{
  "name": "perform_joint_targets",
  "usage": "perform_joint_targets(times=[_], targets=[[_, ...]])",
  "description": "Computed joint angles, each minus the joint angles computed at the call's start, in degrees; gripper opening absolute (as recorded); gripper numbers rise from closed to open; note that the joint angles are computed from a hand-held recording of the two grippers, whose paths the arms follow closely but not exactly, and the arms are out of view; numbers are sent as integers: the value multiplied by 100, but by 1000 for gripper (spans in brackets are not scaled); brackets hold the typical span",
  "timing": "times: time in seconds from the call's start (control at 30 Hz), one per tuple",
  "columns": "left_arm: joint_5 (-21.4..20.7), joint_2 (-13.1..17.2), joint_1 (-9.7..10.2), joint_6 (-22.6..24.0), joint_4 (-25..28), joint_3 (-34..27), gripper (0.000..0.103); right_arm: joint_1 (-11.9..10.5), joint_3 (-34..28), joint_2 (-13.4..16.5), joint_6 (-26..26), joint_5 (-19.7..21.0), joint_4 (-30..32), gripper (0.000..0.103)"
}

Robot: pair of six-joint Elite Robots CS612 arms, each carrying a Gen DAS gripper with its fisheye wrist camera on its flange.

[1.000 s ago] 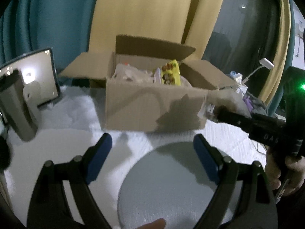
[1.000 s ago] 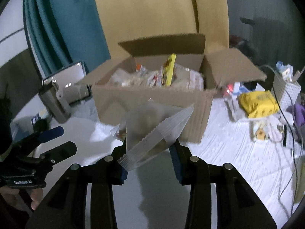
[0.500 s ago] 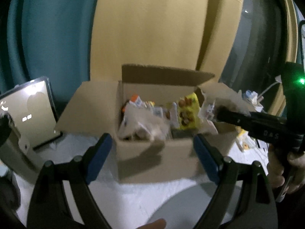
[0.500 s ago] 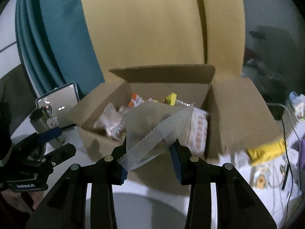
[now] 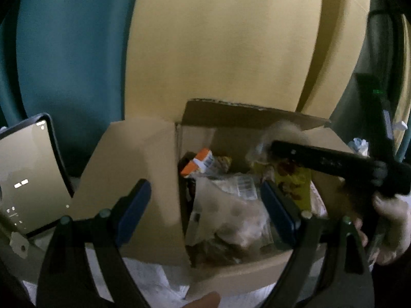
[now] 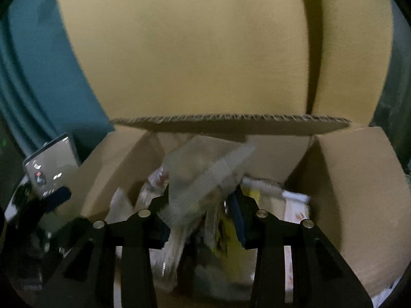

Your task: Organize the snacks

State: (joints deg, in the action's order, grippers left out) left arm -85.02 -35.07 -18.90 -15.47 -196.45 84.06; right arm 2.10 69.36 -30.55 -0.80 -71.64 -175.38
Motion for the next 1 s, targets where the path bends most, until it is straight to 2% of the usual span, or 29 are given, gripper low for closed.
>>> perform_joint_targets(times=[0.03,0.1,0.17,0.37,0.5,0.83,1.0], targets=[[-38,18,16,-39,4,-20,88,10,-117,50,72,-73,132,50],[-106,33,35,-101,-8,-18,88,12,-292,128,248,-151,368,71],[-111,33,40,-112,8,-1,89,-2,-288,140,316,-106,343,71],[-3,-61,5,-158,-118,159,94,40,50,1,6,-331,35,71],[199,-215,-97,-42,-270,459,95,43,408,-167,-91,-419,-205,71],[408,-487,-314,194,-595,1116,96,-40,1496,-659,-280,-444,-995,71],[471,-580,-444,160,-841,1439,96,-104,2030,-887,-409,-457,-1335,71]])
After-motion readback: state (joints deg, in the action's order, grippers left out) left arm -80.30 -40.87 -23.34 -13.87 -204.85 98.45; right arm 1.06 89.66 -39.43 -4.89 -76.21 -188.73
